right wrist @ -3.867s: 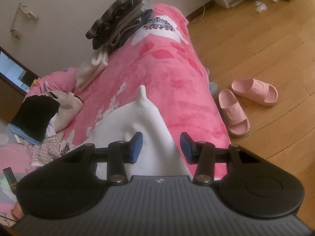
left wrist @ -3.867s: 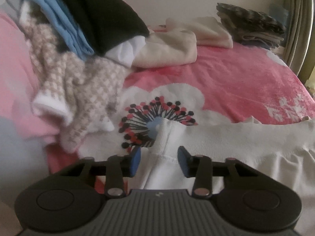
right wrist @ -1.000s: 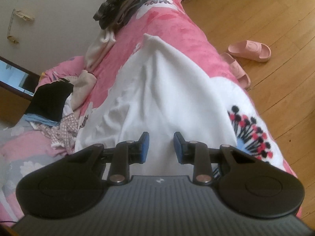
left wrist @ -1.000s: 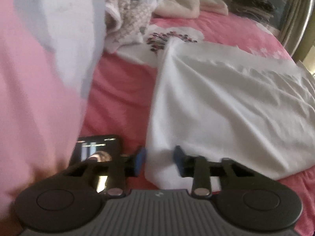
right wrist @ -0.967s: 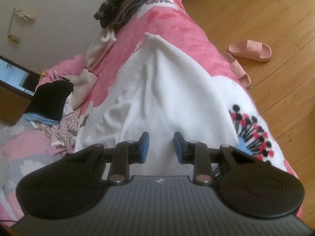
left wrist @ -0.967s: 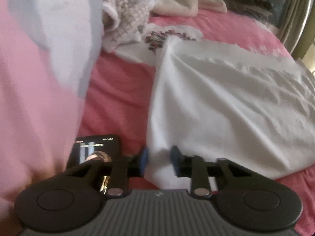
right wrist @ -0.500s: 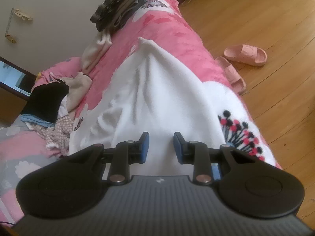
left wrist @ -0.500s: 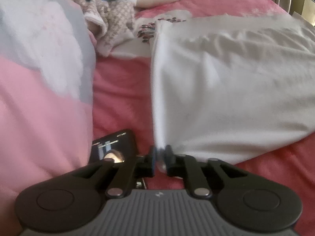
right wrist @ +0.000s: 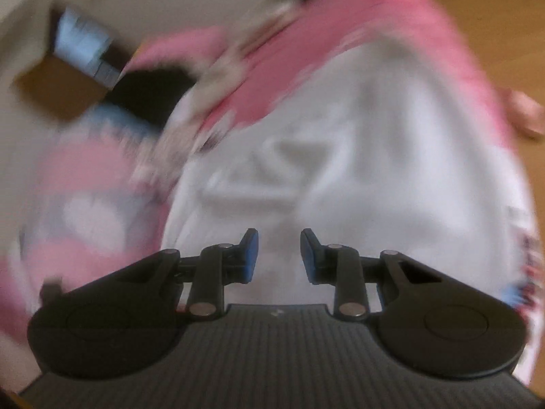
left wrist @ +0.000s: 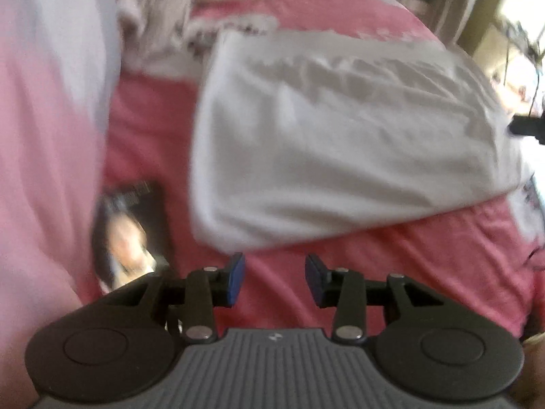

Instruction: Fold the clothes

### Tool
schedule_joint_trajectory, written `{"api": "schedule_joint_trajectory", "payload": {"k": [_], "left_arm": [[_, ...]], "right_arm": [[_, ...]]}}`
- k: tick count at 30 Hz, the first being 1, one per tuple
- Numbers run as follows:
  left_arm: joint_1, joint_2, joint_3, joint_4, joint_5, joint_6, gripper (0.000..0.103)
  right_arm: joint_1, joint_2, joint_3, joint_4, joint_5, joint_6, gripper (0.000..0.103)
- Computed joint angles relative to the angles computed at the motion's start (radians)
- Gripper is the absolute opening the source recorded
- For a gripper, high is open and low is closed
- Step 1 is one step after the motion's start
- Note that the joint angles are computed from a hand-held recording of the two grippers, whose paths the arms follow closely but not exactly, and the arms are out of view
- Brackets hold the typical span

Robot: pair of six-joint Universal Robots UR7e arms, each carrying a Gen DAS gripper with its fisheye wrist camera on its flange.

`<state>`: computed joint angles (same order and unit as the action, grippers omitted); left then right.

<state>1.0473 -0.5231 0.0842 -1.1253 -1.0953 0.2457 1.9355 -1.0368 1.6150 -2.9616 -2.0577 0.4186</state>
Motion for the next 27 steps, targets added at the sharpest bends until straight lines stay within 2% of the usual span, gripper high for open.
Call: {"api": "schedule_joint_trajectory", "payload": {"k": [2,4,5,6,8,11,13,15,19,21,23,25,27], "left_arm": [[0.022,-0.065,0.122,-0.070,-0.057,-0.067,0.040],[0.033,-0.163,0.325,-0.214,-0.060,-0.108,0.040],[0.035,-0.193,0.387,-0.270,-0.054,-0.114,0.040],[0.035,-0.218,0.439,-0.328,-0.048,-0.108,0.040],[0.039,-0.234,0.468,-0.375,-0.069,-0.105,0.041],[0.045,-0.244,0.483,-0.418,-0.114,-0.106,0.045],[0.047,-0.244,0.484,-0.427,-0.128,-0.101,0.045],[0.041,-0.224,0.447,-0.375,-0.095,-0.079,0.045],[0.026,-0.176,0.370,-0.220,0.020,-0.040,0.045],[0.020,-0.189,0.401,-0.215,0.052,-0.001,0.046],[0.017,-0.198,0.419,-0.224,0.056,0.028,0.048],[0.017,-0.205,0.433,-0.234,0.056,0.038,0.048],[0.018,-0.212,0.445,-0.243,0.055,0.042,0.048]], "right_arm": [[-0.011,0.049,-0.089,0.099,0.088,-0.080,0.027],[-0.017,0.115,-0.184,0.191,0.162,-0.155,0.027],[-0.019,0.152,-0.237,0.241,0.194,-0.193,0.027],[-0.020,0.189,-0.285,0.289,0.222,-0.239,0.027],[-0.014,0.259,-0.359,0.358,0.244,-0.369,0.027],[0.005,0.346,-0.439,0.401,0.227,-0.561,0.025],[0.024,0.385,-0.459,0.382,0.183,-0.685,0.025],[0.045,0.418,-0.467,0.343,0.133,-0.816,0.025],[0.070,0.460,-0.463,0.255,0.075,-1.064,0.025],[0.072,0.491,-0.500,0.260,0.062,-1.139,0.022],[0.070,0.523,-0.540,0.263,0.059,-1.177,0.015],[0.065,0.555,-0.577,0.261,0.066,-1.195,0.010],[0.061,0.601,-0.628,0.272,0.037,-1.190,0.008]]}}
